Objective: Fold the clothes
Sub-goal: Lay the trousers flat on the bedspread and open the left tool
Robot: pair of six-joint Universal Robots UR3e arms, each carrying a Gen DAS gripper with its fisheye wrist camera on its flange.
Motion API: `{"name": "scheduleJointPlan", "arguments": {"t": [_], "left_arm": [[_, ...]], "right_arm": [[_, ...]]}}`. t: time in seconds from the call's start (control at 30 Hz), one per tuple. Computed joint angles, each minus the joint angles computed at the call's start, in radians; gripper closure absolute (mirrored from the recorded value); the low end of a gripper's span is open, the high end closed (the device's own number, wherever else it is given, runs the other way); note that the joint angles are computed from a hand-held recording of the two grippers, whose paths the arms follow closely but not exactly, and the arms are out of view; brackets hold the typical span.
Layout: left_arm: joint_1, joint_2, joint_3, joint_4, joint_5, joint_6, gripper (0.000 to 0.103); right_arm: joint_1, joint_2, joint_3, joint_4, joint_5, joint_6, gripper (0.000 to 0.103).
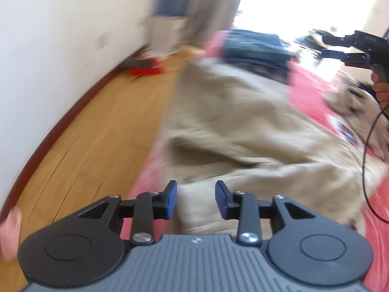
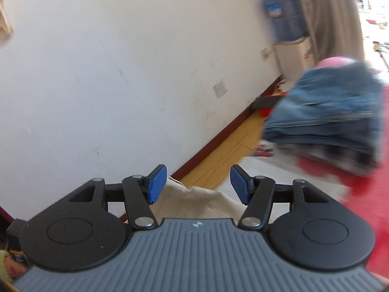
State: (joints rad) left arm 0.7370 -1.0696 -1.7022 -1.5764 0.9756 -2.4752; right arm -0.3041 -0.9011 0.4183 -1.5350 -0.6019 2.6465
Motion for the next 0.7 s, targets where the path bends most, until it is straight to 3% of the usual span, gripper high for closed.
{"name": "scheduleJointPlan", "arguments": {"t": [0.17, 0.3, 0.4, 0.5, 0.7], "left_arm": [[-0.415, -0.182, 0.124, 0.152, 0.003, -0.088, 0.054], [-0.741, -0.383, 0.246, 0.266, 0.025, -0.119, 0.048], [-0.937, -0.533, 0.324, 0.347, 0.07, -0.152, 0.048], [-1.094, -0.635, 0.354, 0.444, 0.165, -0.21, 0.049], [-1.253, -0.724, 0.356, 0.542, 0.353, -0.252, 0.057]], "right_arm": [[-0.365, -0.353, 0.268, 0.333, -0.039, -0.372, 0.045], [-0.761, -0.53, 0.4, 0.588, -0.043, -0.581, 0.045], [-1.0, -0.631, 0.629, 0.551, -0.079, -0.565, 0.045], [-1.174, -0.645, 0.818, 0.429, -0.117, -0.453, 0.045], [-1.257, -0.501, 0.931, 0.231, -0.074, -0.231, 0.053]]}}
